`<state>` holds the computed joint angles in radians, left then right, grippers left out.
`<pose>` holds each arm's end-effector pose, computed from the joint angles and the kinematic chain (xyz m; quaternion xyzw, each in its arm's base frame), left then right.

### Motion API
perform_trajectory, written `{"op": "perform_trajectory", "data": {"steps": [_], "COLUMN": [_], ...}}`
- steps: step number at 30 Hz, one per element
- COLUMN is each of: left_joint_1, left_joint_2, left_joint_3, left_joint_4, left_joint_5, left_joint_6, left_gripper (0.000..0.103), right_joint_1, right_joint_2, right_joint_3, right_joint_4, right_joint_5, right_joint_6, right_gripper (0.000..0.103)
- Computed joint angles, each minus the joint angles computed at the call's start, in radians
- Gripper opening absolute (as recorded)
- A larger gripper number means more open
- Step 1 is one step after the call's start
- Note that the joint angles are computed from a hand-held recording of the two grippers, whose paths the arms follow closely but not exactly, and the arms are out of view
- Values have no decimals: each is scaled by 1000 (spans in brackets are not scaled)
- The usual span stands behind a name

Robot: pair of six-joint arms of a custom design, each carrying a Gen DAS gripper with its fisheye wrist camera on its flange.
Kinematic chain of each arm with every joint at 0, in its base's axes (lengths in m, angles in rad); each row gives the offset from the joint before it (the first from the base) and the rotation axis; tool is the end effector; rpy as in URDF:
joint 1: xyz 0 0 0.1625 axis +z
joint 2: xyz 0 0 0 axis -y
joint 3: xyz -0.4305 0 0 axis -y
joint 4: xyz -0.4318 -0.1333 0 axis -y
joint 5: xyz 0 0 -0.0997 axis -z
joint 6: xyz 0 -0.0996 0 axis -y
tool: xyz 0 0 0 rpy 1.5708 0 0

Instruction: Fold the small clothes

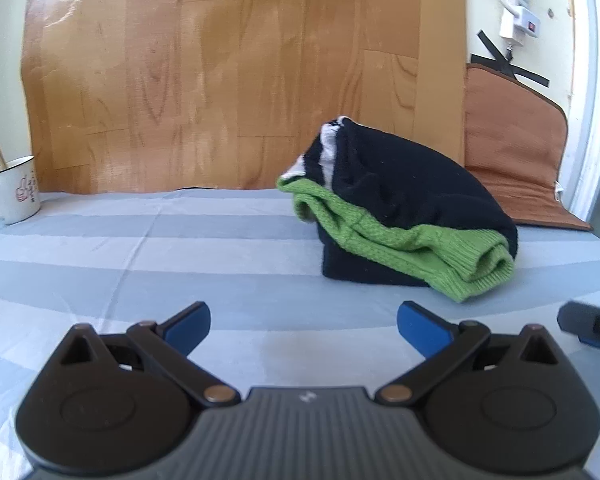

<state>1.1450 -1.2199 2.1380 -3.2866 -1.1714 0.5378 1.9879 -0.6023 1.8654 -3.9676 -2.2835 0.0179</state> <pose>-0.0687 -0.5679 0.2310 0.3502 0.8361 -0.3698 0.2038 0.3038 -0.5173 0.0533 -0.0269 -0.8120 0.5549 0.1788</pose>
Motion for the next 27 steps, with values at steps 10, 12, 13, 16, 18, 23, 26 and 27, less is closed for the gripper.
{"op": "perform_trajectory", "data": {"steps": [10, 12, 13, 16, 18, 23, 26, 27], "left_joint_1": [4, 1, 3, 3, 1, -9, -17, -19], "left_joint_2": [-6, -6, -9, -8, -6, 7, 18, 21], "left_joint_3": [18, 18, 19, 23, 25, 41, 55, 58], "left_joint_4": [-62, -56, -51, -57, -63, -132, -191, -208], "left_joint_5": [-24, -20, -32, -39, -36, -31, -23, -22], "left_joint_6": [16, 23, 26, 32, 41, 105, 158, 171], "left_gripper": [103, 103, 103, 103, 103, 103, 103, 103], "right_joint_1": [14, 12, 10, 4, 1, -3, -6, -6], "right_joint_2": [3, 1, -1, -8, -10, -14, -16, -16], "right_joint_3": [6, 8, 10, 16, 19, 30, 31, 30], "right_joint_4": [19, 21, 24, 30, 27, 11, 9, 10], "right_joint_5": [-15, -10, -6, 10, 18, 36, 41, 41], "right_joint_6": [18, 25, 30, 46, 50, 60, 68, 68], "right_gripper": [90, 90, 90, 90, 90, 90, 90, 90]}}
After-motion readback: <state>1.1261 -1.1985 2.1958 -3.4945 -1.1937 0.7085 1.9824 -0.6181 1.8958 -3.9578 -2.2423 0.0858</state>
